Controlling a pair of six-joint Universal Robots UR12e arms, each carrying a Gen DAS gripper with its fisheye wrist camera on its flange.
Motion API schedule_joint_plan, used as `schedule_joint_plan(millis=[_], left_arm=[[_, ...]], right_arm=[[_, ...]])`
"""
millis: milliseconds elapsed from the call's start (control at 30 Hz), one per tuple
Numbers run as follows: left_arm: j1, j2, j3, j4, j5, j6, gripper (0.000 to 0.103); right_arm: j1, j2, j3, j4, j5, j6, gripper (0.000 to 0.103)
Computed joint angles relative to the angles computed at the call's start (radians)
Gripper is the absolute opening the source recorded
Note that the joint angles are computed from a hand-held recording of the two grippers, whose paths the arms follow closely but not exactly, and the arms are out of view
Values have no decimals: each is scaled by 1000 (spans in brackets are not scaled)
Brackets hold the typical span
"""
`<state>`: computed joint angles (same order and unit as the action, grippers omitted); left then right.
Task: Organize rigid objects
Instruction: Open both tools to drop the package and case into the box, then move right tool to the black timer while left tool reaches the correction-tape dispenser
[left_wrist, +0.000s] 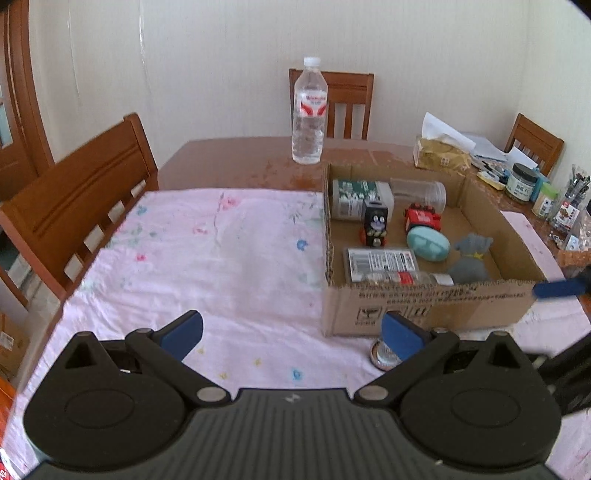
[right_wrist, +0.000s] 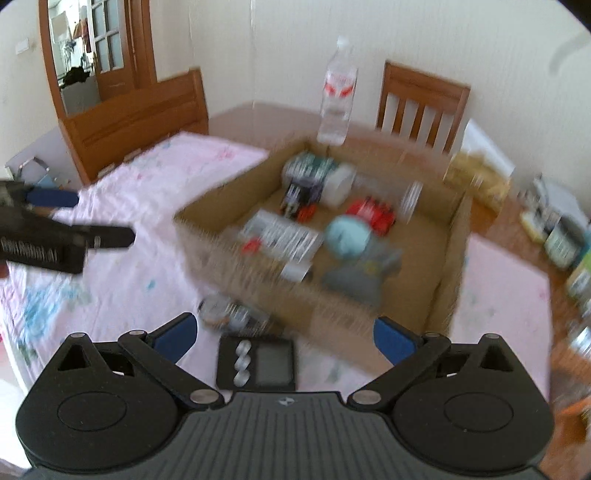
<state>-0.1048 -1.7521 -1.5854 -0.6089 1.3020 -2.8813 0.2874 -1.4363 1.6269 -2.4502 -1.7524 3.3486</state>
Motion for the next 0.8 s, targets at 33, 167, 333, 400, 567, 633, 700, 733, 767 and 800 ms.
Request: schedule_joint_plan(millis=[33,167,333,400,567,633,700,733,767,800], left_arm=[[0,1,-3,-3,3,2,102],[1,5,-9,-21,1,24,102],[7,8,-9,-44,-14,25,102],[7,8,-9,-51,-14,25,102],[8,9,-9,-63,-14,24,102],[8,9,-9,-67,-15,20,102],[7,8,-9,-70,-14,19,102],[6,8,-9,-72,-15,20,102],[5,7,-8,-74,-16,21,102],[4,6,-7,-77,-18,22,102]], right_arm=[[4,3,5,3,-2,2,102],[19,29,8,23,-12,11,100],[24,53,5,29,-15,15,95],[19,60,2,33,-3,17,89],[16,72,-6,44,13,2,85],[16,73,-4,35,16,3,83],[16,74,-4,31,16,13,77],[16,74,-5,31,14,16,75],[16,74,-6,33,12,20,74],[14,73,-7,37,15,25,74]])
